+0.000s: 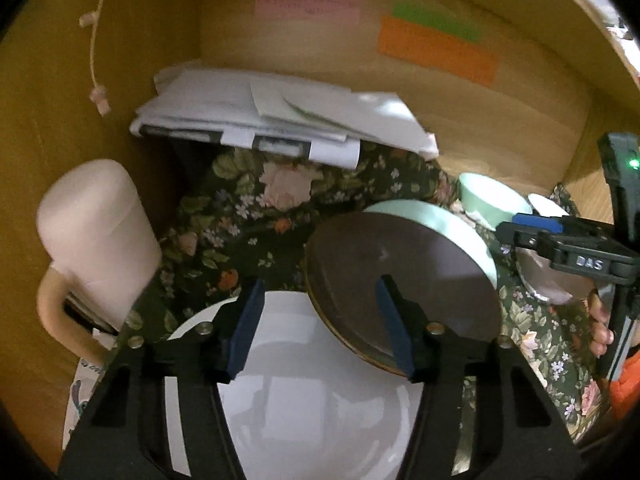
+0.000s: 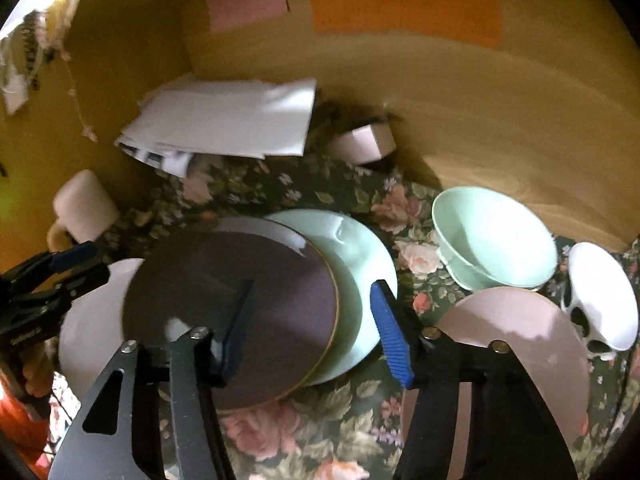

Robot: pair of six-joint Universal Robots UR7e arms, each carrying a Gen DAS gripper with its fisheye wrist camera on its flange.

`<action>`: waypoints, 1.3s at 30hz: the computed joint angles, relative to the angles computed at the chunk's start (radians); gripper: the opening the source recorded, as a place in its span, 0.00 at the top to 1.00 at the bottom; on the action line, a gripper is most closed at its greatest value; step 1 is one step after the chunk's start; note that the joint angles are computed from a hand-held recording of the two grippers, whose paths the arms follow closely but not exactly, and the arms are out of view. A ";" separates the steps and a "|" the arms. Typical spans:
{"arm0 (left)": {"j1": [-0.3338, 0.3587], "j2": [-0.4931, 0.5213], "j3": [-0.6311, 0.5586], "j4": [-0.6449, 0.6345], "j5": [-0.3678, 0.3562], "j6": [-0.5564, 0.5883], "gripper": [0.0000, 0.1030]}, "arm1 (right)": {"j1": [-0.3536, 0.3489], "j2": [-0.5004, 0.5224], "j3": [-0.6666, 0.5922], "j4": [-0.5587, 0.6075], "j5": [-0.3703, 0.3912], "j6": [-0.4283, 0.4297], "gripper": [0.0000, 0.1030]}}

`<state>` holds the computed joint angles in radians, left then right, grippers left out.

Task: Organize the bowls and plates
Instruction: 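Lower both tools and grasp the dark brown plate rim with both grippers, then lift the dark brown plate with both grippers off the white plate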

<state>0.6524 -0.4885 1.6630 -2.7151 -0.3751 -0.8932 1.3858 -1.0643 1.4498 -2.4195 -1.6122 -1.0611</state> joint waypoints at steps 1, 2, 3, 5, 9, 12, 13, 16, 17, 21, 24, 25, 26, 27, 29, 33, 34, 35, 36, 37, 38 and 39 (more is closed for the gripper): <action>0.006 0.001 -0.002 -0.004 -0.013 0.006 0.50 | 0.003 0.014 -0.014 0.006 -0.012 0.004 0.52; 0.014 -0.002 -0.002 -0.001 -0.031 0.004 0.51 | 0.006 0.027 -0.030 0.019 -0.025 0.011 0.52; 0.019 -0.001 -0.003 -0.002 -0.040 0.005 0.52 | 0.008 0.039 -0.046 0.032 -0.036 0.016 0.54; 0.026 0.000 -0.003 -0.004 -0.050 0.008 0.58 | 0.013 0.057 -0.064 0.041 -0.057 0.023 0.59; 0.037 0.000 -0.002 -0.013 -0.081 0.020 0.63 | 0.026 0.093 -0.097 0.057 -0.113 0.031 0.65; 0.037 0.004 -0.005 -0.020 -0.086 0.035 0.66 | 0.035 0.110 -0.102 0.042 -0.144 0.027 0.66; 0.038 0.004 -0.006 -0.017 -0.089 0.037 0.66 | 0.038 0.116 -0.098 0.025 -0.161 0.022 0.66; 0.046 0.000 -0.008 -0.005 -0.117 0.032 0.66 | 0.045 0.134 -0.116 0.035 -0.190 0.031 0.66; 0.050 -0.002 -0.010 0.001 -0.126 0.027 0.66 | 0.046 0.141 -0.128 0.051 -0.197 0.043 0.66; 0.058 -0.007 -0.016 0.035 -0.157 0.001 0.67 | 0.049 0.159 -0.149 0.067 -0.227 0.060 0.66; 0.066 -0.013 -0.024 0.063 -0.187 -0.011 0.69 | 0.051 0.172 -0.169 0.093 -0.246 0.079 0.67; 0.067 -0.013 -0.025 0.060 -0.193 -0.008 0.69 | 0.053 0.177 -0.167 0.091 -0.247 0.088 0.67; 0.068 -0.016 -0.027 0.068 -0.198 -0.013 0.69 | 0.052 0.182 -0.175 0.099 -0.251 0.097 0.68; 0.069 -0.017 -0.029 0.070 -0.201 -0.014 0.70 | 0.052 0.186 -0.184 0.116 -0.252 0.102 0.70; 0.074 -0.016 -0.035 0.064 -0.218 -0.002 0.70 | 0.050 0.190 -0.188 0.131 -0.250 0.108 0.71; 0.080 -0.011 -0.043 0.048 -0.247 0.022 0.70 | 0.046 0.189 -0.187 0.135 -0.242 0.112 0.71; 0.080 -0.008 -0.046 0.047 -0.249 0.026 0.71 | 0.045 0.189 -0.187 0.133 -0.241 0.106 0.71; 0.080 -0.007 -0.048 0.047 -0.253 0.028 0.71 | 0.045 0.188 -0.186 0.132 -0.239 0.103 0.71; 0.082 -0.006 -0.050 0.041 -0.261 0.034 0.72 | 0.044 0.187 -0.186 0.136 -0.238 0.102 0.71; 0.083 -0.005 -0.053 0.046 -0.266 0.031 0.72 | 0.045 0.188 -0.189 0.143 -0.236 0.105 0.71; 0.082 -0.006 -0.054 0.054 -0.263 0.022 0.72 | 0.045 0.191 -0.190 0.143 -0.232 0.103 0.72; 0.082 -0.007 -0.054 0.061 -0.259 0.013 0.72 | 0.045 0.188 -0.185 0.142 -0.229 0.097 0.72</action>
<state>0.7343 -0.4956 1.6089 -2.6537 -0.6340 -0.8798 1.4303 -0.8759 1.2649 -2.2777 -1.8407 -0.9637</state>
